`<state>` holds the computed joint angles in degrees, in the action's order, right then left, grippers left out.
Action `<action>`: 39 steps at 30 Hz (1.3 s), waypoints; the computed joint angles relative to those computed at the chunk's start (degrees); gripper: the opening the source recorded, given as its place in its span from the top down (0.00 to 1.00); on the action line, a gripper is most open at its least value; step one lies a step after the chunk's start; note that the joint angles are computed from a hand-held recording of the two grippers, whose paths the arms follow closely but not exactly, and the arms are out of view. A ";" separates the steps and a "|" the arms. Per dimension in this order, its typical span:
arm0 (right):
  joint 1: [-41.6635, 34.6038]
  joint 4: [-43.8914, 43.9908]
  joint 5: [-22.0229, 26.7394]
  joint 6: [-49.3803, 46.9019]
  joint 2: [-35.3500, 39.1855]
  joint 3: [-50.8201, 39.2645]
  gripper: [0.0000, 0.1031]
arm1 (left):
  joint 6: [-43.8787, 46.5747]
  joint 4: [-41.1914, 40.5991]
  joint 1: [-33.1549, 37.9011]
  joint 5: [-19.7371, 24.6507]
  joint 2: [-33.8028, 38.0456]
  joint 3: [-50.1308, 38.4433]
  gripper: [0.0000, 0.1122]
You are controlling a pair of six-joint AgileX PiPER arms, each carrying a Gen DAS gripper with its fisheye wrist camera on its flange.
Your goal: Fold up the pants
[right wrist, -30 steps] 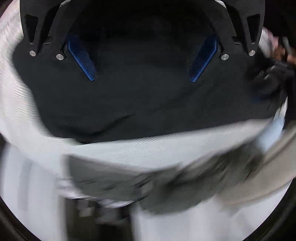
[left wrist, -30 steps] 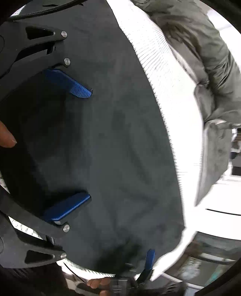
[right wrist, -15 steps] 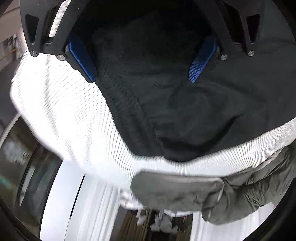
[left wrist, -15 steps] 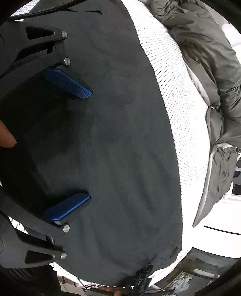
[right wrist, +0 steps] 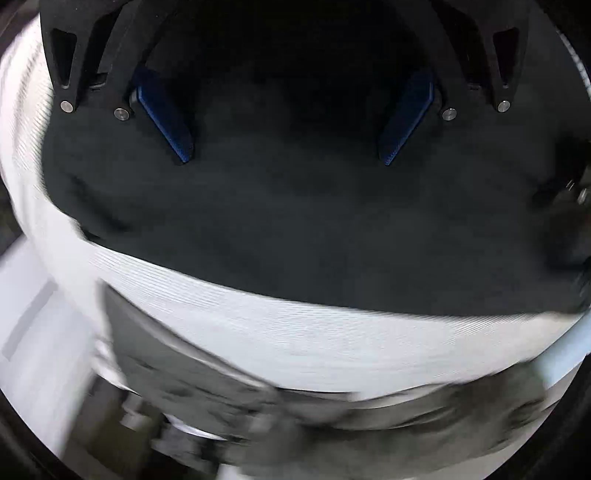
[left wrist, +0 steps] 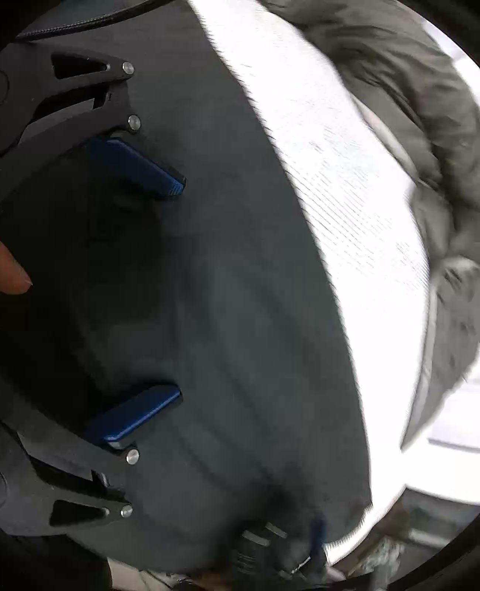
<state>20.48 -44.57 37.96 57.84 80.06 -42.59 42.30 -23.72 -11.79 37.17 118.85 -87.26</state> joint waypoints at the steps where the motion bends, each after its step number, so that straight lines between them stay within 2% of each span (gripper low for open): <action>1: -4.99 -2.73 1.99 1.84 -0.85 1.26 0.01 | 1.40 -1.88 1.22 0.70 0.63 -0.69 0.09; 2: -8.76 -6.51 3.94 3.83 -1.11 2.82 0.02 | 1.58 -2.44 2.27 1.18 0.99 -1.27 0.09; 3: -14.39 -8.33 3.61 3.54 -1.83 4.29 0.01 | 1.41 -2.49 3.18 1.21 1.18 -1.55 0.09; 4: -20.12 -7.86 1.32 4.85 -3.09 5.94 0.01 | 1.36 -2.69 3.70 1.13 1.23 -1.67 0.09; 5: -25.50 -5.09 -3.25 3.97 -2.79 5.81 0.02 | 1.46 -3.01 4.22 1.34 1.33 -1.82 0.09; 6: -29.02 -0.41 -7.27 0.82 -3.68 6.58 0.02 | 1.51 -3.10 4.42 1.87 1.18 -1.98 0.09; 7: -30.75 1.99 -8.99 -2.33 -5.44 7.29 0.02 | 1.15 -2.64 4.40 1.73 0.85 -1.83 0.09; 8: -30.42 2.09 -8.42 -3.41 -5.92 6.72 0.02 | -1.16 -0.21 3.69 1.02 -0.19 -1.46 0.09; 9: -28.51 -0.10 -5.56 -2.22 -6.79 5.93 0.02 | -1.36 0.04 3.64 1.01 0.00 -2.48 0.09; 11: -20.05 -7.77 4.00 5.21 -10.22 5.38 0.02 | 1.87 -3.90 4.50 1.51 -0.03 -4.45 0.09; 12: -16.54 -8.91 6.72 7.11 -11.97 4.35 0.02 | 2.10 -5.26 4.50 2.17 0.04 -5.86 0.09; 13: -13.85 -7.76 7.15 7.09 -11.72 2.08 0.02 | 1.23 -5.44 4.28 2.98 0.91 -8.28 0.09; 14: -12.58 -4.53 5.28 4.78 -12.25 1.15 0.02 | -0.25 -4.67 3.87 3.37 2.11 -10.70 0.09; 16: -10.63 5.64 -2.11 -5.33 -10.47 -1.18 0.02 | -6.25 0.54 2.33 5.10 7.05 -19.33 0.09; 19: -8.52 19.06 -9.26 -20.66 0.36 -7.05 0.02 | -12.74 7.57 0.99 9.33 15.00 -30.88 0.09; 21: -7.39 23.42 -11.34 -22.17 5.54 -8.45 0.02 | -15.54 9.28 0.86 13.80 19.05 -36.37 0.09; 22: -6.81 22.16 -11.29 -19.52 7.28 -8.63 0.04 | -15.74 8.45 1.32 15.15 20.31 -37.81 0.09; 25: -8.57 7.15 -2.30 -9.33 10.29 -11.00 0.03 | -15.20 6.16 2.85 16.78 21.59 -39.97 0.09; 27: -13.26 -2.76 2.42 0.96 10.11 -9.28 0.04 | -14.91 5.62 3.21 16.64 21.55 -39.87 0.09; 29: -19.84 -4.85 2.72 5.11 11.86 -11.10 0.04 | -15.46 6.40 2.70 15.95 21.07 -38.84 0.09; 31: -21.11 -5.27 4.58 6.02 11.42 -11.03 0.04 | -15.13 7.35 1.98 12.00 17.70 -32.15 0.09; 32: -21.04 -5.13 3.69 5.84 10.78 -10.86 0.04 | -15.46 7.79 1.71 10.22 16.38 -29.95 0.09; 34: -18.89 -5.82 5.65 5.44 9.19 -10.92 0.04 | -16.06 7.78 1.86 9.10 14.66 -28.41 0.09; 36: -13.34 -6.82 8.50 6.68 3.49 -8.53 0.04 | -12.30 3.72 2.40 7.26 10.96 -23.34 0.09; 39: -8.58 -0.87 5.97 0.93 -5.83 -4.77 0.03 | -1.78 -4.84 2.11 3.47 2.86 -11.58 0.09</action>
